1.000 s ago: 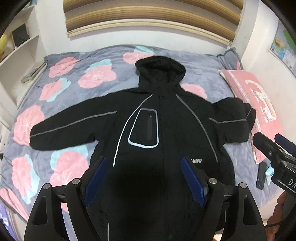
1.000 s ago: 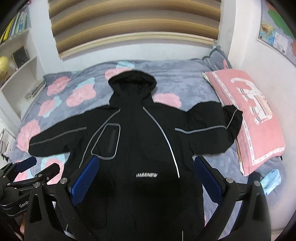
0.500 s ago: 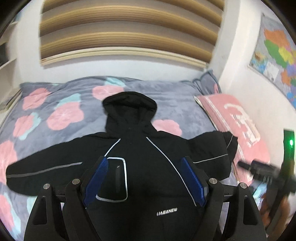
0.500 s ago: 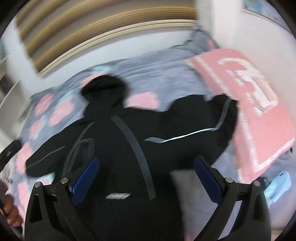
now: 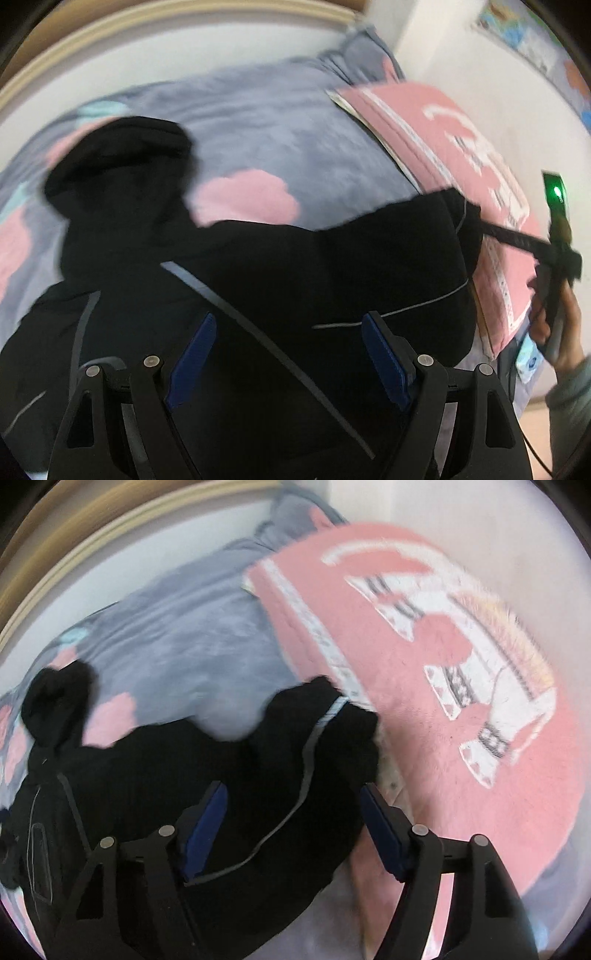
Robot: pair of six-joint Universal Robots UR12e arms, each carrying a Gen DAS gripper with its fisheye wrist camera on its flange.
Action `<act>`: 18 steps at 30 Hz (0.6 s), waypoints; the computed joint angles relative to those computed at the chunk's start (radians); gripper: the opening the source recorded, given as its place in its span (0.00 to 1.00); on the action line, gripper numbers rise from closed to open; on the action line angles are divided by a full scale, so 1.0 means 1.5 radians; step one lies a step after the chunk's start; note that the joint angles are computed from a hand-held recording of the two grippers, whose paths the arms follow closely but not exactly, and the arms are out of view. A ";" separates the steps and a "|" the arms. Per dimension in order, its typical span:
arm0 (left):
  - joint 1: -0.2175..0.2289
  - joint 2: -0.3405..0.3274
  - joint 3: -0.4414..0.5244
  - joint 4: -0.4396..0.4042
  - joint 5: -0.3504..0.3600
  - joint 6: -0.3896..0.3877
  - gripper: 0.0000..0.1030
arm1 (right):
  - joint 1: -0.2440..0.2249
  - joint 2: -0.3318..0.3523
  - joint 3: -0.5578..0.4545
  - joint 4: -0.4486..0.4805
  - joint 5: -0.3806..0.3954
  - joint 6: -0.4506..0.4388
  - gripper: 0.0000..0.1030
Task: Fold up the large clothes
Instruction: 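Grasp the jacket sleeve cuff with the right gripper and lift it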
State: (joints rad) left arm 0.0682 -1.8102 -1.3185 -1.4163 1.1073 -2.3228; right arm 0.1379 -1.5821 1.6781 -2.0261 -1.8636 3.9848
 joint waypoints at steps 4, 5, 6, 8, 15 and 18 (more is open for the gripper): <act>-0.037 -0.010 -0.008 -0.002 0.018 0.023 0.80 | -0.030 -0.003 0.033 -0.034 0.030 -0.016 0.74; -0.045 -0.013 -0.012 0.002 0.024 0.028 0.80 | -0.036 0.001 0.037 -0.045 0.039 -0.025 0.74; -0.052 -0.016 -0.013 0.001 0.029 0.035 0.80 | -0.040 0.007 0.039 -0.055 0.047 -0.035 0.73; -0.062 -0.022 -0.014 -0.006 0.038 0.047 0.80 | -0.041 0.024 0.030 -0.060 0.048 -0.060 0.65; -0.080 -0.026 -0.022 -0.012 0.047 0.069 0.80 | 0.007 -0.003 -0.003 -0.023 -0.090 -0.041 0.15; -0.086 -0.028 -0.018 -0.034 0.028 0.069 0.80 | 0.019 -0.055 0.002 0.022 -0.191 0.031 0.15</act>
